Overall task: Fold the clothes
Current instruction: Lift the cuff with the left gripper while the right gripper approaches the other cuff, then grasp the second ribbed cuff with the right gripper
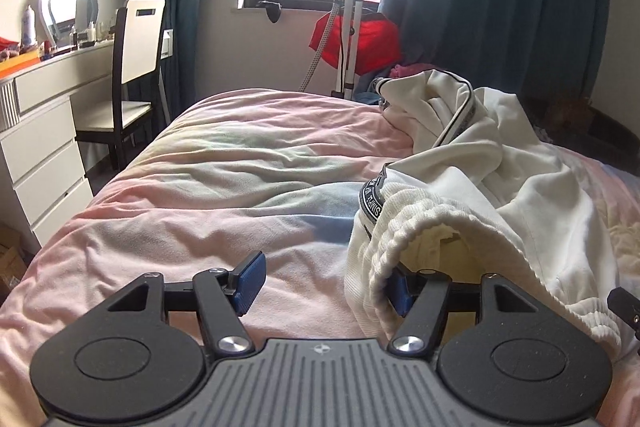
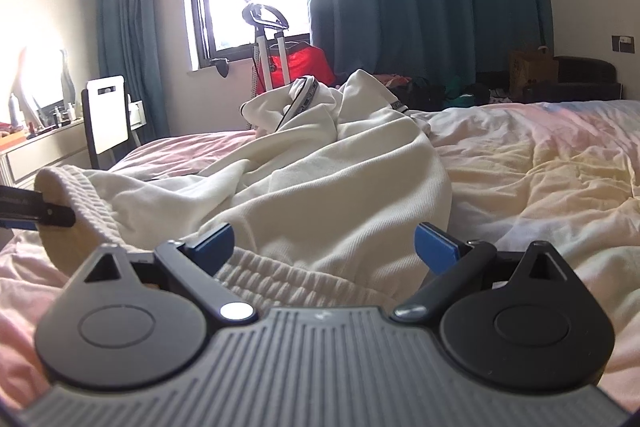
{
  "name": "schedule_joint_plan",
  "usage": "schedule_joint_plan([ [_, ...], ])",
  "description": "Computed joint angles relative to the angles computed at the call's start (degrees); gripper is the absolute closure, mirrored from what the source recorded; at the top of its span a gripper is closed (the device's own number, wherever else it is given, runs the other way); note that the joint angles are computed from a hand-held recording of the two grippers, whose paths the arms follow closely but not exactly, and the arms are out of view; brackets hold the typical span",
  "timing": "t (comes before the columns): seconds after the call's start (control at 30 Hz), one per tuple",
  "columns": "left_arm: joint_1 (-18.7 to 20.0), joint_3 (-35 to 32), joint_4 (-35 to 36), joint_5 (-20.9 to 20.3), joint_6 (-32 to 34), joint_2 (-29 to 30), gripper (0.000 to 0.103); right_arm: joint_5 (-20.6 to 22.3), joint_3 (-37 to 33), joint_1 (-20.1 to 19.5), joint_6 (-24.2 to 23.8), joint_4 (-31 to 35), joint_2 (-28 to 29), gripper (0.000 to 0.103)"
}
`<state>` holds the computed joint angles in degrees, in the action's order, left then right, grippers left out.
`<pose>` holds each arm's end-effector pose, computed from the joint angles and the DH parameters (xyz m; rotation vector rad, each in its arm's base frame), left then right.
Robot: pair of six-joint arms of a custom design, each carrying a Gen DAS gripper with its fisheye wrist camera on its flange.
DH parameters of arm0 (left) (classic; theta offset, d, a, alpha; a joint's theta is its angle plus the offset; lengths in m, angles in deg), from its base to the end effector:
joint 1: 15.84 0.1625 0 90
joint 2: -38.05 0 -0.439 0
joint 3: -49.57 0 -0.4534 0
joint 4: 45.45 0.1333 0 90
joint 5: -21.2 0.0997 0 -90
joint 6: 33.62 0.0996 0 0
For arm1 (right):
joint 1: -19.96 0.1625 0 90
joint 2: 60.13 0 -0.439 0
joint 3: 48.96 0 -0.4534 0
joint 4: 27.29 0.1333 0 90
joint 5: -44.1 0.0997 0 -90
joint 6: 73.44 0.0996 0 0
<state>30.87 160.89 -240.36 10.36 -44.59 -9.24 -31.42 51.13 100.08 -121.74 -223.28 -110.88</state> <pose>-0.2322 -0.5835 0.1285 -0.0320 1.9039 -1.2896 0.0343 -0.7252 0.1888 0.9978 -2.3363 1.3503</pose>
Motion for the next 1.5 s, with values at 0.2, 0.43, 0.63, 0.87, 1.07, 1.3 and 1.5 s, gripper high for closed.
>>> schedule_joint_plan([
  [0.2, 0.0, 1.1, 10.3, -2.6, -9.7, -0.7, 0.034, 0.6, 0.5, -0.2, 0.8, 1.1, -0.5, 0.005],
  [0.43, 0.4, 0.8, 0.7, -0.1, -9.4, 0.1, 0.033, -0.8, 0.2, -0.2, 2.6, 7.4, -1.6, 0.005],
  [0.63, 0.9, 2.4, 2.3, -2.9, -16.2, -3.0, 0.033, -3.1, 1.6, 0.3, -0.7, 11.2, -3.1, 0.005],
  [0.87, 0.9, 0.8, 0.0, -2.0, -11.9, -0.9, 0.033, -9.7, 2.6, 1.2, -5.1, 14.1, -5.0, 0.005],
  [1.07, 0.8, -1.5, -8.6, -0.9, -2.0, 2.2, 0.033, -9.6, -0.9, -0.2, 9.4, 10.0, -2.2, 0.005],
  [1.3, 0.9, -1.6, -11.8, -2.2, -0.2, 2.3, 0.032, -11.7, -5.6, -0.1, 12.9, 11.0, 1.4, 0.024],
  [1.5, 1.2, -2.2, -21.2, -3.7, 5.3, 2.8, 0.032, -9.6, -3.6, 1.1, 4.4, 5.4, 0.4, 0.088],
])
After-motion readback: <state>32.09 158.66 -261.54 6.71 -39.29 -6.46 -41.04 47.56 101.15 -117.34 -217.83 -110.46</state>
